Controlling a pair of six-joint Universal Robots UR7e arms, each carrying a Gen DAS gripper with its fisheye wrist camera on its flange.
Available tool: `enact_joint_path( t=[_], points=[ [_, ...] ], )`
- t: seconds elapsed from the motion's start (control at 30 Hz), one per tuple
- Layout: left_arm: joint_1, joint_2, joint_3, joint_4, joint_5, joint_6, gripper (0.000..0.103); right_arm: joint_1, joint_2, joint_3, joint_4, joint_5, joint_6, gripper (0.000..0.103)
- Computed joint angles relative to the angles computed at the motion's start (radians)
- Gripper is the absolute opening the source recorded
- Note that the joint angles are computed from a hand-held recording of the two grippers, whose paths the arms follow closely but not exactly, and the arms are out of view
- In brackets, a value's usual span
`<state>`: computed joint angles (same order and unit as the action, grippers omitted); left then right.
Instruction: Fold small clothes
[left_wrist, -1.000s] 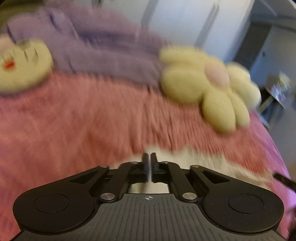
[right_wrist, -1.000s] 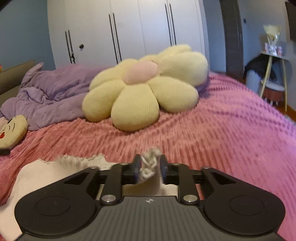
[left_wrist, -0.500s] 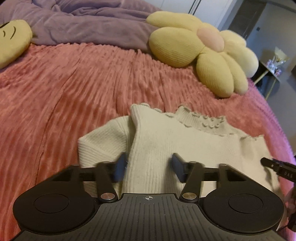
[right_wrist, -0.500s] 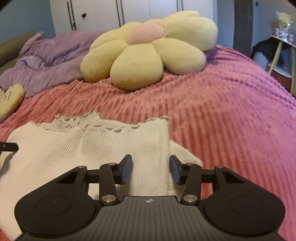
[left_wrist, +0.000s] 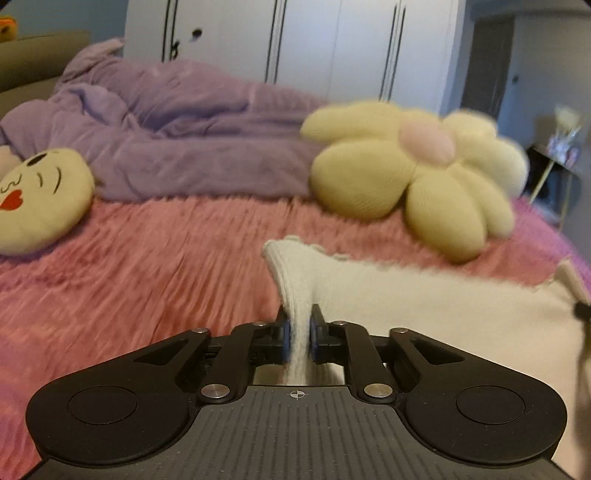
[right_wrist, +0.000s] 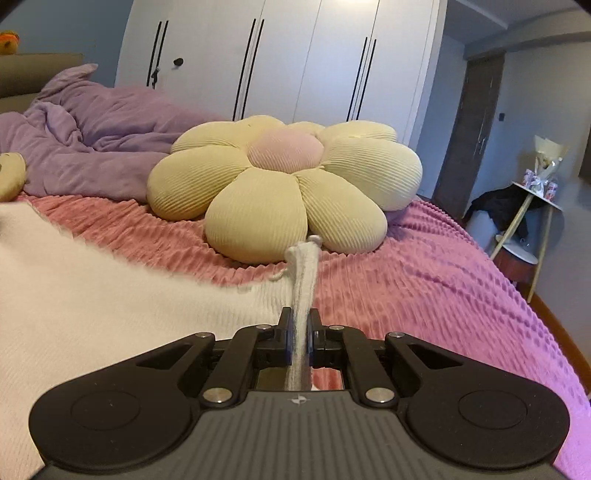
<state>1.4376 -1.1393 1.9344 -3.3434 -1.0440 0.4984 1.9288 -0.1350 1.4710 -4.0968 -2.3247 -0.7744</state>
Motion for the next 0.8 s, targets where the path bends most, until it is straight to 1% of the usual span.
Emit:
enact_joint_path(
  t=[0.03, 0.07, 0.1, 0.13, 0.17, 0.2, 0.23, 0.27, 0.33, 0.4, 0.47, 0.5, 0.53, 0.57, 0.6, 0.63, 0.67, 0.7, 0.73, 0.77, 0.8],
  points=[
    [-0.004, 0.001, 0.001, 0.008, 0.034, -0.008, 0.017, 0.001, -0.001, -0.007, 0.032, -0.021, 0.013, 0.008],
    [-0.004, -0.006, 0.007, 0.020, 0.048, -0.021, 0.016, 0.002, -0.005, -0.005, 0.058, -0.038, 0.027, 0.008],
    [0.005, -0.026, 0.023, 0.043, 0.029, -0.040, 0.016, 0.004, -0.007, 0.004, 0.051, -0.045, 0.025, 0.009],
    [0.017, -0.059, 0.047, 0.078, -0.005, -0.058, 0.018, 0.006, -0.012, 0.023, 0.041, -0.039, 0.028, 0.014],
    [0.030, -0.099, 0.079, 0.112, -0.043, -0.075, 0.021, 0.009, -0.034, 0.073, 0.037, -0.019, 0.058, 0.017],
    [0.041, -0.130, 0.112, 0.127, -0.065, -0.083, 0.023, 0.012, -0.054, 0.123, 0.029, 0.003, 0.096, 0.024],
    [0.049, -0.160, 0.145, 0.141, -0.071, -0.088, 0.030, 0.015, -0.075, 0.185, 0.011, 0.026, 0.146, 0.032],
    [0.056, -0.189, 0.178, 0.158, -0.077, -0.089, 0.033, 0.019, -0.092, 0.246, 0.000, 0.039, 0.195, 0.034],
    [0.072, -0.239, 0.240, 0.176, -0.095, -0.067, 0.037, 0.025, -0.115, 0.356, -0.023, 0.066, 0.286, 0.035],
    [0.073, -0.269, 0.301, 0.138, -0.088, -0.040, 0.040, 0.033, -0.118, 0.437, -0.048, 0.061, 0.367, 0.035],
    [0.071, -0.286, 0.335, 0.107, -0.086, -0.033, 0.042, 0.036, -0.118, 0.493, -0.049, 0.051, 0.450, 0.035],
    [0.072, -0.294, 0.336, 0.120, -0.091, -0.052, 0.042, 0.037, -0.113, 0.511, -0.059, 0.049, 0.477, 0.035],
    [0.073, -0.298, 0.333, 0.132, -0.090, -0.068, 0.042, 0.032, -0.113, 0.524, -0.050, 0.056, 0.505, 0.033],
    [0.073, -0.304, 0.330, 0.144, -0.088, -0.089, 0.039, 0.029, -0.117, 0.534, -0.038, 0.059, 0.532, 0.033],
    [0.076, -0.311, 0.322, 0.166, -0.096, -0.118, 0.039, 0.031, -0.117, 0.536, -0.037, 0.052, 0.546, 0.031],
    [0.081, -0.320, 0.314, 0.196, -0.111, -0.150, 0.038, 0.030, -0.118, 0.539, -0.041, 0.055, 0.554, 0.026],
    [0.087, -0.329, 0.307, 0.227, -0.124, -0.182, 0.035, 0.023, -0.123, 0.544, -0.034, 0.073, 0.572, 0.023],
    [0.093, -0.334, 0.301, 0.246, -0.138, -0.204, 0.032, 0.018, -0.130, 0.549, -0.016, 0.087, 0.595, 0.015],
    [0.099, -0.339, 0.294, 0.272, -0.154, -0.219, 0.024, 0.014, -0.135, 0.552, 0.003, 0.094, 0.606, 0.012],
    [0.103, -0.339, 0.285, 0.302, -0.156, -0.239, 0.015, 0.017, -0.133, 0.547, 0.012, 0.087, 0.602, 0.011],
    [0.099, -0.336, 0.277, 0.322, -0.130, -0.260, 0.012, 0.023, -0.129, 0.538, 0.019, 0.069, 0.585, 0.009]
  ],
)
